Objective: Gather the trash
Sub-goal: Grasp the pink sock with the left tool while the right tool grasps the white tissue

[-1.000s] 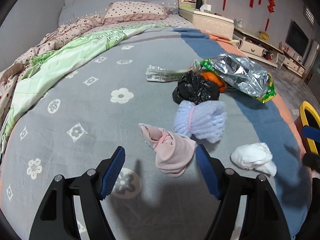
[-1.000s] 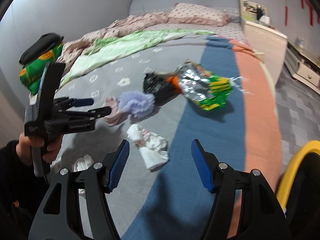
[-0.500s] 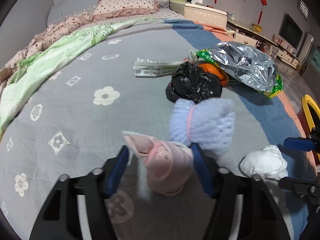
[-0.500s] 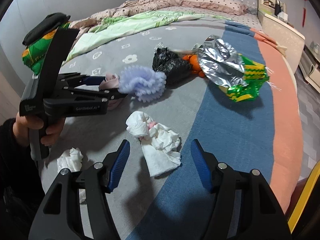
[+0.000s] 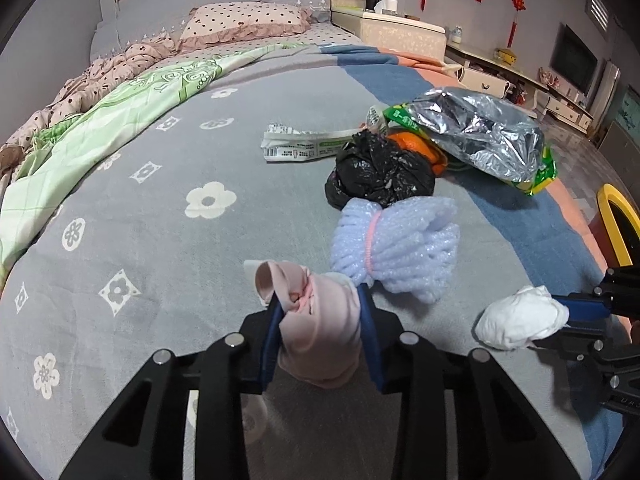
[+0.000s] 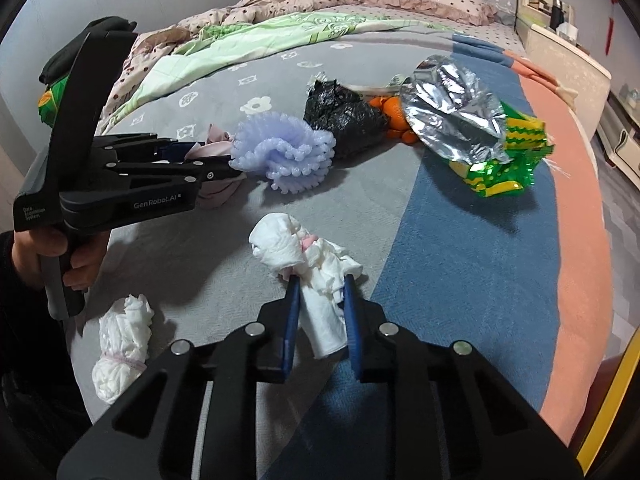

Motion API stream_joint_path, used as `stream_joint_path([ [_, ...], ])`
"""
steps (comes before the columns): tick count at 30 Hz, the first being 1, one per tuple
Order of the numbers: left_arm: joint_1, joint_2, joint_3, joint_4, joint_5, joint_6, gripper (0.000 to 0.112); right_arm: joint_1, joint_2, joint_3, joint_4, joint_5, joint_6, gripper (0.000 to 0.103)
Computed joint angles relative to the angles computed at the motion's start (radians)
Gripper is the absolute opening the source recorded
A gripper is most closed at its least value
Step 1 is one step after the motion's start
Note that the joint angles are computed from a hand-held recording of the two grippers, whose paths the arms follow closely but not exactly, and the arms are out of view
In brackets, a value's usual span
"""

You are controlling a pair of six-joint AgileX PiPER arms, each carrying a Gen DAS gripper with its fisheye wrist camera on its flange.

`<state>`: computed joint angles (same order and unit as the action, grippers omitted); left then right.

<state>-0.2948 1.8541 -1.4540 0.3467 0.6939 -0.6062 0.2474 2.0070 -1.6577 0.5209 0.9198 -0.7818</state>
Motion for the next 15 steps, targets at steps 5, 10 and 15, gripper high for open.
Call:
stream_joint_path([
  [5,-0.009,-0.046,0.017,0.019,0.009,-0.024,0.031,-0.027,-0.060,0.042,0.034,-0.002,-0.029,0.019],
  [10,-0.023,-0.101,0.043,0.050,0.021,-0.048,0.031,-0.067,-0.108,0.067,0.069,0.013,-0.042,0.019],
  [15,-0.031,-0.163,0.070,0.067,0.035,-0.072,0.031,-0.113,-0.153,0.100,0.100,0.031,-0.049,0.019],
])
